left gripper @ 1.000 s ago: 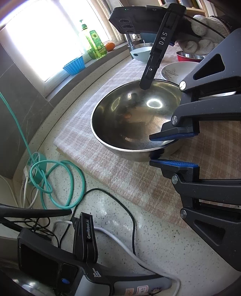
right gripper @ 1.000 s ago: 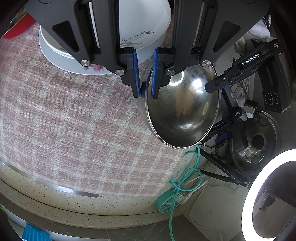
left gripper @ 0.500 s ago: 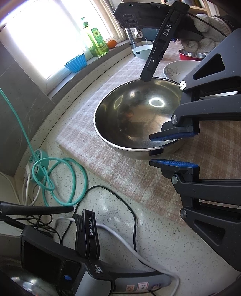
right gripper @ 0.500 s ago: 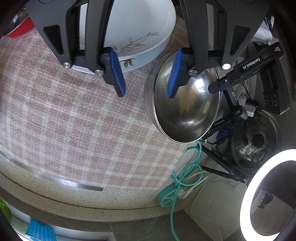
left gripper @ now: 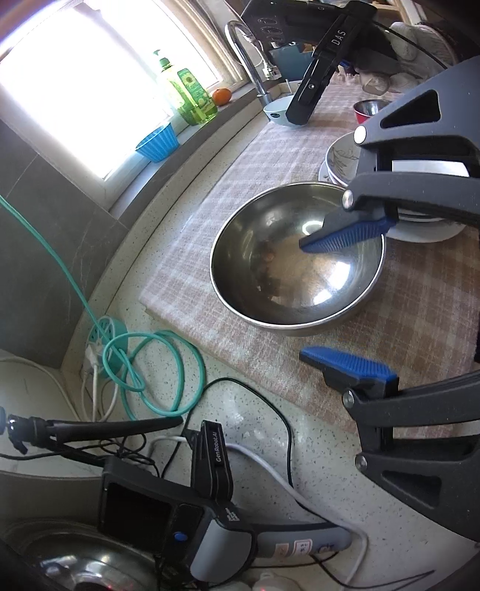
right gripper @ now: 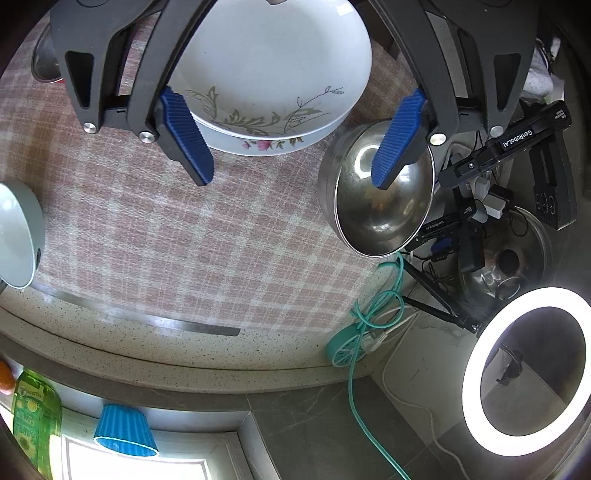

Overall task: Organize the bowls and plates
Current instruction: 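Move both open grippers to the rim of the red-backed steel bowl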

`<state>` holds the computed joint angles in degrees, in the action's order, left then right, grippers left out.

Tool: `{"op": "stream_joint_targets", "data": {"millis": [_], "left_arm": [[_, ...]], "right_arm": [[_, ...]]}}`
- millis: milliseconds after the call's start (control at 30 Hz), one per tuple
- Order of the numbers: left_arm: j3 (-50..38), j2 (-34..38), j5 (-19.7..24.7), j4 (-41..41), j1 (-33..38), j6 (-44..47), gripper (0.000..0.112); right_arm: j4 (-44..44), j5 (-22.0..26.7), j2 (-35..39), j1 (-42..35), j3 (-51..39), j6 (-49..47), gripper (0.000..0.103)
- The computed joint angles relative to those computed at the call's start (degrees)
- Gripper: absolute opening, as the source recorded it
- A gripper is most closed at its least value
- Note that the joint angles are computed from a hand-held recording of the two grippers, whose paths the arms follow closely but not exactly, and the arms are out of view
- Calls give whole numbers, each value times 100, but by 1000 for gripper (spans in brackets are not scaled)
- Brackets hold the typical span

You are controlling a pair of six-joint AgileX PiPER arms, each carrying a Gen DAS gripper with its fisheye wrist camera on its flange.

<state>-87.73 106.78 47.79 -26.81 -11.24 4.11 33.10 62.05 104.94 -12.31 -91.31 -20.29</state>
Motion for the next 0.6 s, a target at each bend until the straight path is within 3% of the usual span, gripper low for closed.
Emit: {"op": "stream_joint_targets", "data": {"millis": [133, 600], "left_arm": [[49, -186, -100, 269, -237, 16, 61], [217, -640, -259, 603, -1255, -34, 62]], "right_arm": [[-10, 65, -295, -272, 229, -372, 103], [467, 404, -1377, -2098, 1313, -1427, 103]]}}
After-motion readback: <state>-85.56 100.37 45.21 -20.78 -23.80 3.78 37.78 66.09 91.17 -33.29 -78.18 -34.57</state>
